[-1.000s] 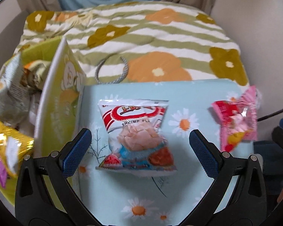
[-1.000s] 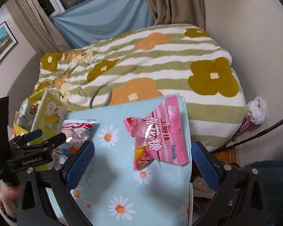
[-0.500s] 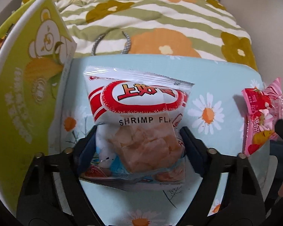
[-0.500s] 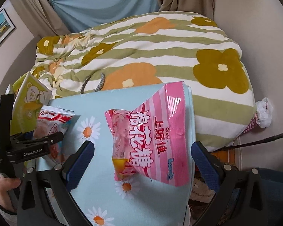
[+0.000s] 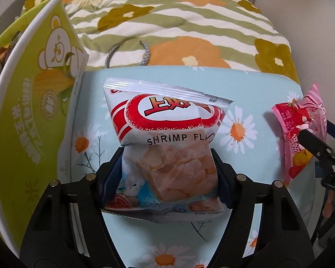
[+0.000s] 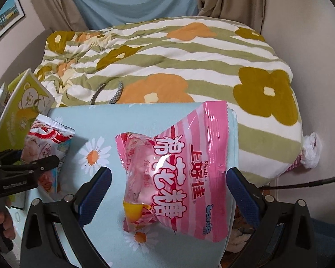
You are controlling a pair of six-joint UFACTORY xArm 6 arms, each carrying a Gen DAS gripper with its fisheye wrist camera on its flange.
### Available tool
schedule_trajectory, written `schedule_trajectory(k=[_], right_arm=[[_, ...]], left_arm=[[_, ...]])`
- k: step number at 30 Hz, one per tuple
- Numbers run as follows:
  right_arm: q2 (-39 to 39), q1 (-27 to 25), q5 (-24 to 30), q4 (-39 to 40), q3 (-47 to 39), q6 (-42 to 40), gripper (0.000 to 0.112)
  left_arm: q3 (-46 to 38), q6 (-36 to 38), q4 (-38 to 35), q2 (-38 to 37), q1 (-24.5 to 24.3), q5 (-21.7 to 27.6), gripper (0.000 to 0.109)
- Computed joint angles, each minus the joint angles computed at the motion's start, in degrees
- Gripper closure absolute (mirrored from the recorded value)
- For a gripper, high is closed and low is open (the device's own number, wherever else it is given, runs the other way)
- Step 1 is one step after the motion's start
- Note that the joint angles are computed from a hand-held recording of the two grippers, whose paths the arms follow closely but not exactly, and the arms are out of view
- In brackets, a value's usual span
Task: Organize snacks
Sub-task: 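Grasp the white shrimp-flake bag with the left tool while the right tool grasps the pink candy bag, then carry both bags into the yellow box and open both tools to release them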
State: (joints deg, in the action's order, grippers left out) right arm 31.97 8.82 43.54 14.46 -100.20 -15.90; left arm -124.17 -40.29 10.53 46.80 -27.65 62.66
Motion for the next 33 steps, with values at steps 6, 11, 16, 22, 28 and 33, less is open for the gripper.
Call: schedule_trajectory(k=[6,11,16,22,28,33], right_arm=[[0.75,1.29,-0.97,-2.32,-0.02,-0.57,0.014],[1.65,1.89,1.16,-0.47,-0.62,-2.58,0.034],[-0.82,2.34,0.74,1.46,2.45,-3.84,0.049],[-5.74,2.23,-0.81,3.0,6.59,-4.23,0.05],[-9.67,1.88,0.52,4.86,6.84,-4.09,0.05],[-12.21,2.66,2.57,8.08,4.99,-4.92,0.05]], left_arm=[[3.9,-0.06,0.19,-2.52,-0.38,-2.09,0.039],[6.65,-0.88,1.02,-4.66,-0.83,-3.91,0.039],[8.89,-1.79,2.16,-7.18,-1.6,-5.31,0.04],[10.22,-3.4,5.02,-10.68,-2.76,-5.9,0.04],[12.3,-5.93,8.44,-16.22,-4.03,-5.97,0.04],[17.41,-8.4,11.55,-23.6,-3.74,-7.38,0.04]])
